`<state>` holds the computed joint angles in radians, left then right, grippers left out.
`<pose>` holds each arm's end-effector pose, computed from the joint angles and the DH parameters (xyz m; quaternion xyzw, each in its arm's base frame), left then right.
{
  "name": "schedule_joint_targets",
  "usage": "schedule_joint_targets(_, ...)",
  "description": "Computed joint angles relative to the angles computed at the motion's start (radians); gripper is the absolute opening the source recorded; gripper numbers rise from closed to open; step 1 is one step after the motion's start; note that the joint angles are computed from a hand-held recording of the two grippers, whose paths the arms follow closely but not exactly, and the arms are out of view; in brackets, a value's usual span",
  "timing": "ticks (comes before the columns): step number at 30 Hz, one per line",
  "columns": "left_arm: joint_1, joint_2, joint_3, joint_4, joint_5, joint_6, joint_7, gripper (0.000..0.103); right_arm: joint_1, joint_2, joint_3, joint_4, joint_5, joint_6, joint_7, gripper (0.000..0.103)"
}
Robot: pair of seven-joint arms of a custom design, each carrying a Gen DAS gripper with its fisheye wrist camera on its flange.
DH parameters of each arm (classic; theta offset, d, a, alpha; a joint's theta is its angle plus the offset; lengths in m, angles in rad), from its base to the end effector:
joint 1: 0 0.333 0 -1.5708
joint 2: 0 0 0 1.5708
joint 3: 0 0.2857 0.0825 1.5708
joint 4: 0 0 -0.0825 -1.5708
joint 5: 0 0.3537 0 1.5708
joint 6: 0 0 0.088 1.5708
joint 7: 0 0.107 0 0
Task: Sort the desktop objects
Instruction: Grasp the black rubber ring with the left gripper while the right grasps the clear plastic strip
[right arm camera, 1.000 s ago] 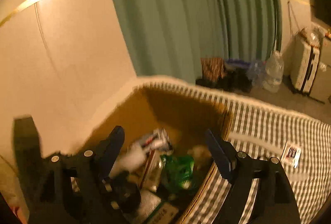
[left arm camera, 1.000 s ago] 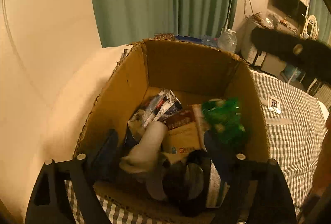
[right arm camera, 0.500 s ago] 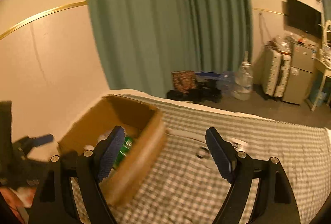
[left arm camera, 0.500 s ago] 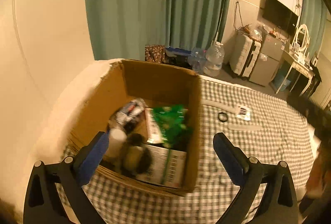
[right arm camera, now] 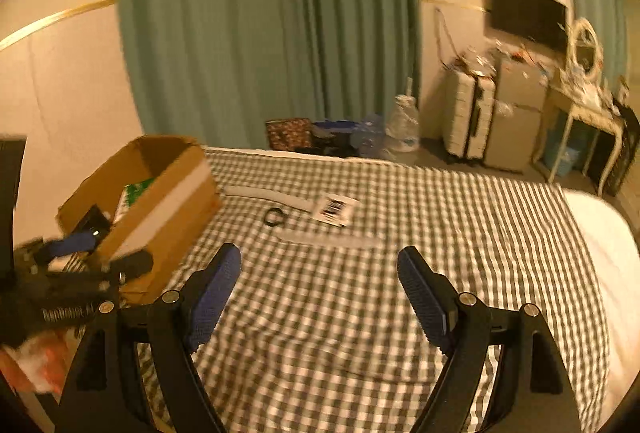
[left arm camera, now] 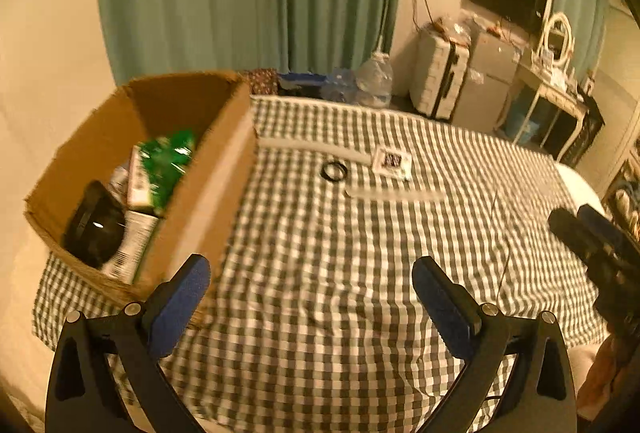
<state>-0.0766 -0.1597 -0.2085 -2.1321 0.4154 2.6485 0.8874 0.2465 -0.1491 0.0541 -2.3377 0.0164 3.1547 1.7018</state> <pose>0.5034 -0.1643 0.5331 -0.6881 0.6291 -0.2562 0.2552 0.4904 0.1516 0.5016 -0.6733 0.5753 -0.2504 0.3911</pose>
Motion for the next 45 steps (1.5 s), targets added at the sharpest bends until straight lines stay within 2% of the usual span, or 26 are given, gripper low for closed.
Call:
schedule_joint_targets(1, -0.004, 0.022, -0.003, 0.019, -0.006, -0.016, 0.01, 0.103, 0.037, 0.011, -0.039, 0.005, 0.048, 0.0, -0.036, 0.081)
schedule_joint_targets(3, -0.012, 0.059, -0.002, 0.045, -0.013, -0.038, 0.02, 0.103, 0.135, 0.046, -0.139, 0.026, 0.231, -0.016, -0.179, 0.081)
schedule_joint_targets(8, -0.033, 0.181, 0.019, 0.134, -0.004, -0.054, -0.01, 0.103, 0.124, 0.131, -0.139, 0.08, 0.428, -0.053, -0.329, 0.081)
schedule_joint_targets(11, -0.051, 0.263, 0.045, 0.201, 0.041, -0.069, -0.064, 0.103, 0.083, 0.185, -0.108, 0.124, 0.466, -0.077, -0.377, 0.081)
schedule_joint_targets(13, -0.06, 0.325, 0.062, 0.246, 0.048, -0.047, -0.089, 0.103, 0.052, 0.228, -0.08, 0.162, 0.481, -0.094, -0.412, 0.081)
schedule_joint_targets(16, -0.078, 0.416, 0.09, 0.334, 0.054, -0.043, -0.084, 0.103, 0.004, 0.305, -0.047, 0.236, 0.452, -0.115, -0.435, 0.081)
schedule_joint_targets(21, -0.095, 0.568, 0.14, 0.499, 0.072, -0.024, -0.02, 0.103, -0.083, 0.446, 0.012, 0.385, 0.393, -0.155, -0.458, 0.081)
schedule_joint_targets(23, -0.071, 0.644, 0.125, 0.584, 0.047, 0.004, 0.039, 0.103, -0.11, 0.495, 0.028, 0.434, 0.36, -0.167, -0.448, 0.081)
schedule_joint_targets(24, -0.087, 0.694, 0.147, 0.657, 0.02, -0.021, 0.069, 0.103, -0.121, 0.507, 0.038, 0.446, 0.35, -0.172, -0.443, 0.081)
schedule_joint_targets(27, -0.115, 0.76, 0.199, 0.721, 0.028, 0.018, 0.045, 0.103, -0.21, 0.534, 0.145, 0.461, 0.406, -0.135, -0.525, 0.081)
schedule_joint_targets(28, -0.109, 0.787, 0.193, 0.757, 0.006, -0.015, 0.07, 0.103, -0.225, 0.545, 0.167, 0.473, 0.417, -0.128, -0.545, 0.081)
schedule_joint_targets(29, -0.095, 0.808, 0.174, 0.789, -0.026, -0.043, 0.111, 0.103, -0.23, 0.561, 0.176, 0.495, 0.418, -0.129, -0.551, 0.081)
schedule_joint_targets(33, -0.099, 0.823, 0.194, 0.773, -0.036, 0.019, 0.148, 0.103, -0.223, 0.639, 0.193, 0.607, 0.409, -0.159, -0.551, 0.081)
schedule_joint_targets(35, -0.086, 0.807, 0.185, 0.736, -0.053, 0.057, 0.18, 0.103, -0.19, 0.689, 0.159, 0.673, 0.361, -0.2, -0.535, 0.081)
schedule_joint_targets(36, -0.077, 0.795, 0.175, 0.715, -0.065, 0.073, 0.204, 0.1, -0.182, 0.712, 0.149, 0.709, 0.339, -0.229, -0.534, 0.081)
schedule_joint_targets(39, -0.099, 0.785, 0.201, 0.703, -0.055, 0.091, 0.213, 0.082, -0.151, 0.769, 0.119, 0.782, 0.273, -0.247, -0.547, 0.081)
schedule_joint_targets(40, -0.11, 0.797, 0.209, 0.725, -0.048, 0.085, 0.216, 0.071, -0.166, 0.786, 0.14, 0.811, 0.275, -0.277, -0.565, 0.081)
schedule_joint_targets(41, -0.114, 0.79, 0.215, 0.715, -0.04, 0.095, 0.219, 0.065, -0.2, 0.807, 0.183, 0.852, 0.293, -0.34, -0.607, 0.081)
schedule_joint_targets(42, -0.119, 0.784, 0.221, 0.705, -0.03, 0.105, 0.224, 0.053, -0.23, 0.833, 0.223, 0.903, 0.314, -0.421, -0.663, 0.081)
schedule_joint_targets(43, -0.126, 0.789, 0.221, 0.721, -0.027, 0.097, 0.231, 0.04, -0.235, 0.853, 0.233, 0.942, 0.321, -0.482, -0.711, 0.081)
schedule_joint_targets(45, -0.136, 0.797, 0.217, 0.75, -0.023, 0.076, 0.25, 0.028, -0.187, 0.855, 0.187, 0.945, 0.287, -0.488, -0.75, 0.083)
